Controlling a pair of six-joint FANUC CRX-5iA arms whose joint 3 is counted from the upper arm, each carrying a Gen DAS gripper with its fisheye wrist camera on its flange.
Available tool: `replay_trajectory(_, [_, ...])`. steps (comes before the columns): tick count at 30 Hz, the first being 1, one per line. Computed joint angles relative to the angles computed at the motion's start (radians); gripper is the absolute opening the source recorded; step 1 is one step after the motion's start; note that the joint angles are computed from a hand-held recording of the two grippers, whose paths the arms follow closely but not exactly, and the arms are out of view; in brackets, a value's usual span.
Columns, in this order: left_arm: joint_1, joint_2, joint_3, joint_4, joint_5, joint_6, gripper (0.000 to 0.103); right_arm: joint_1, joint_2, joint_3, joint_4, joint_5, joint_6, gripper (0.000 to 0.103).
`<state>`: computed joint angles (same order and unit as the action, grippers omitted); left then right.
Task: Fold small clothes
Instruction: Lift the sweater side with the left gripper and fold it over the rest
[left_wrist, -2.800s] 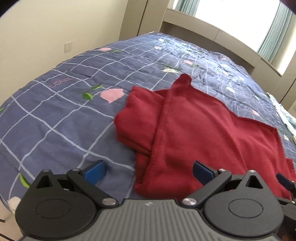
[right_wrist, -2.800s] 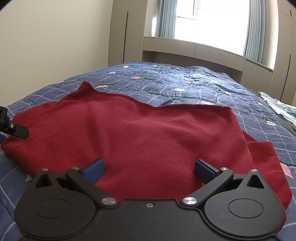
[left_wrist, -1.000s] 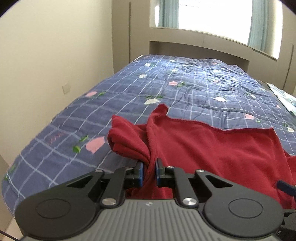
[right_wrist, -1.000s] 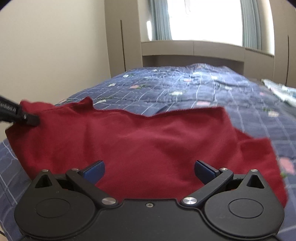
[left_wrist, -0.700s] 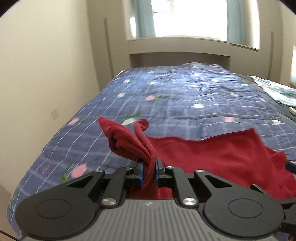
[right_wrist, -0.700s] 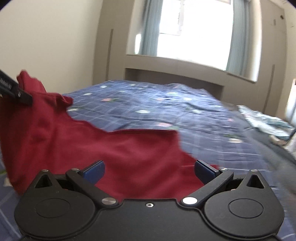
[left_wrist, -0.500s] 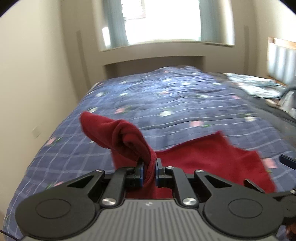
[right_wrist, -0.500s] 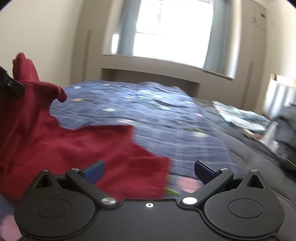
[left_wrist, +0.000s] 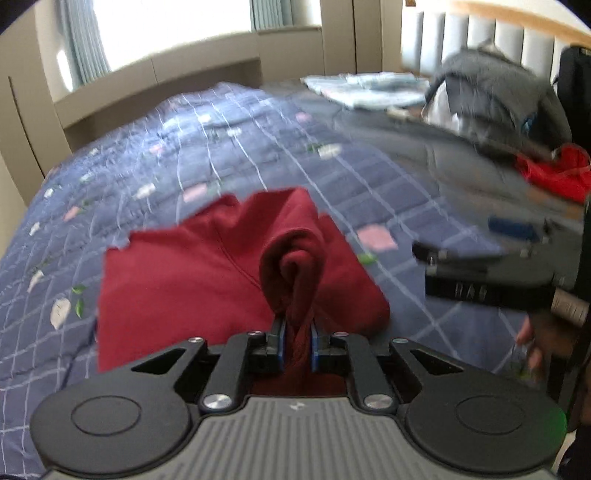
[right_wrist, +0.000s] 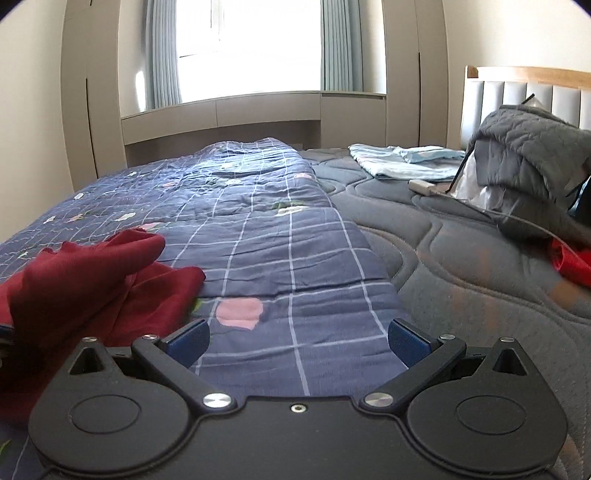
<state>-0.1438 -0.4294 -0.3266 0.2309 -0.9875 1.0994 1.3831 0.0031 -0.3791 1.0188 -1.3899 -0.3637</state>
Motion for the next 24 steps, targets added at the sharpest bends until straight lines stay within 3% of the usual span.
replay_trajectory(2, [0.027, -0.01, -0.032, 0.056, -0.006, -0.039, 0.026, 0.002, 0.002, 0.001, -0.007, -0.001, -0.003, 0.103])
replay_trajectory(4, [0.072, -0.028, -0.061, 0.132, -0.027, -0.081, 0.046, -0.004, 0.004, 0.001, -0.007, 0.008, -0.006, 0.103])
replay_trajectory(5, [0.087, -0.036, -0.074, 0.16, -0.029, -0.095, 0.063, -0.01, 0.005, 0.001, -0.004, 0.018, -0.009, 0.103])
replay_trajectory(8, [0.126, -0.069, -0.112, 0.218, -0.019, -0.154, 0.073, -0.01, -0.001, -0.006, 0.007, 0.037, -0.03, 0.103])
replay_trajectory(11, [0.144, -0.092, -0.121, 0.208, -0.002, -0.137, 0.091, -0.012, -0.008, -0.02, 0.037, 0.066, -0.075, 0.102])
replay_trajectory(15, [0.205, -0.137, -0.118, 0.173, 0.005, -0.074, 0.103, -0.024, -0.035, -0.064, 0.111, 0.151, -0.169, 0.102])
replay_trajectory(19, [0.3, -0.174, -0.122, 0.119, 0.016, 0.018, 0.103, -0.051, -0.054, -0.09, 0.175, 0.261, -0.229, 0.102])
replay_trajectory(24, [0.41, -0.157, -0.139, 0.079, 0.02, 0.114, 0.103, -0.151, -0.073, -0.099, 0.221, 0.536, -0.197, 0.082])
